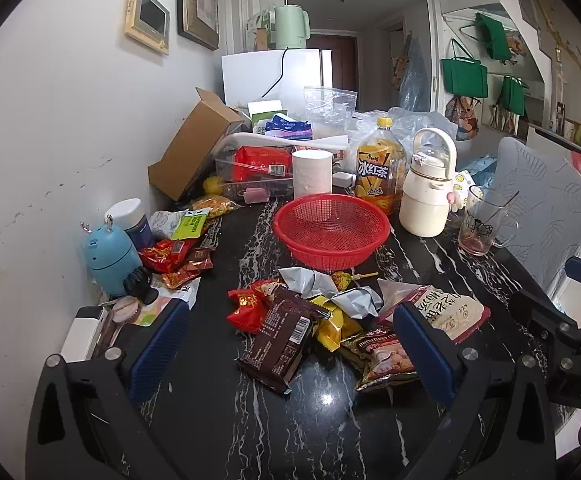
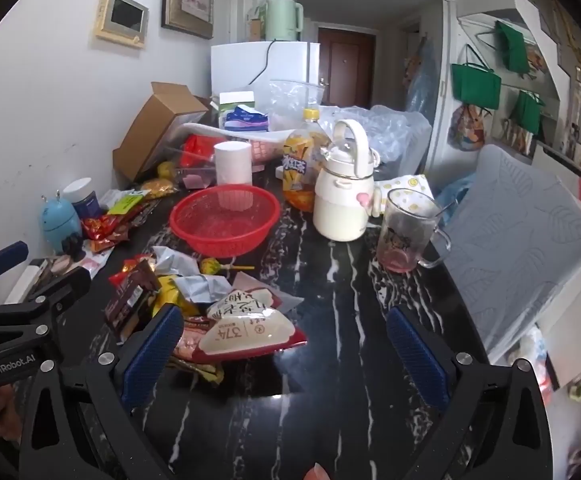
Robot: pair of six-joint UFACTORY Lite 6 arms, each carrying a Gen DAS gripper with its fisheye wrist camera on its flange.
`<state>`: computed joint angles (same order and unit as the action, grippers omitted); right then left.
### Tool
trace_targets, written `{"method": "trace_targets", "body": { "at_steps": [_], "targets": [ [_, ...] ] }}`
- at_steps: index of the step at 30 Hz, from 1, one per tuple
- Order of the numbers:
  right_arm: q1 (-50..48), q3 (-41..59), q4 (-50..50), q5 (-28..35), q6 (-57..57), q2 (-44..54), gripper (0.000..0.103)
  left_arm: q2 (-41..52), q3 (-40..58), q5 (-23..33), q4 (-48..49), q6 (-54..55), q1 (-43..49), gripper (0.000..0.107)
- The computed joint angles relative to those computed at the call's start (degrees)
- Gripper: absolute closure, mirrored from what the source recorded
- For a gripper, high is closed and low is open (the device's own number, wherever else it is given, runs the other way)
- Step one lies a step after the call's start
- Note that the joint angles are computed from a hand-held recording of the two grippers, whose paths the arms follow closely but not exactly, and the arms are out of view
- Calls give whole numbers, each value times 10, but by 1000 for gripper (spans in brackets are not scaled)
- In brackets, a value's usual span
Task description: Organize snacks
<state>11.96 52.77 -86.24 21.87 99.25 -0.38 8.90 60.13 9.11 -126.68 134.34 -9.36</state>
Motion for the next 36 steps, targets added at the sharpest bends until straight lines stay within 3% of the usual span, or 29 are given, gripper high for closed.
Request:
{"method": "trace_targets", "body": {
  "at_steps": [36],
  "targets": [
    [12,5,14,6,-13,2,0,-25,-27,9,-38,36,1,4]
  ]
}}
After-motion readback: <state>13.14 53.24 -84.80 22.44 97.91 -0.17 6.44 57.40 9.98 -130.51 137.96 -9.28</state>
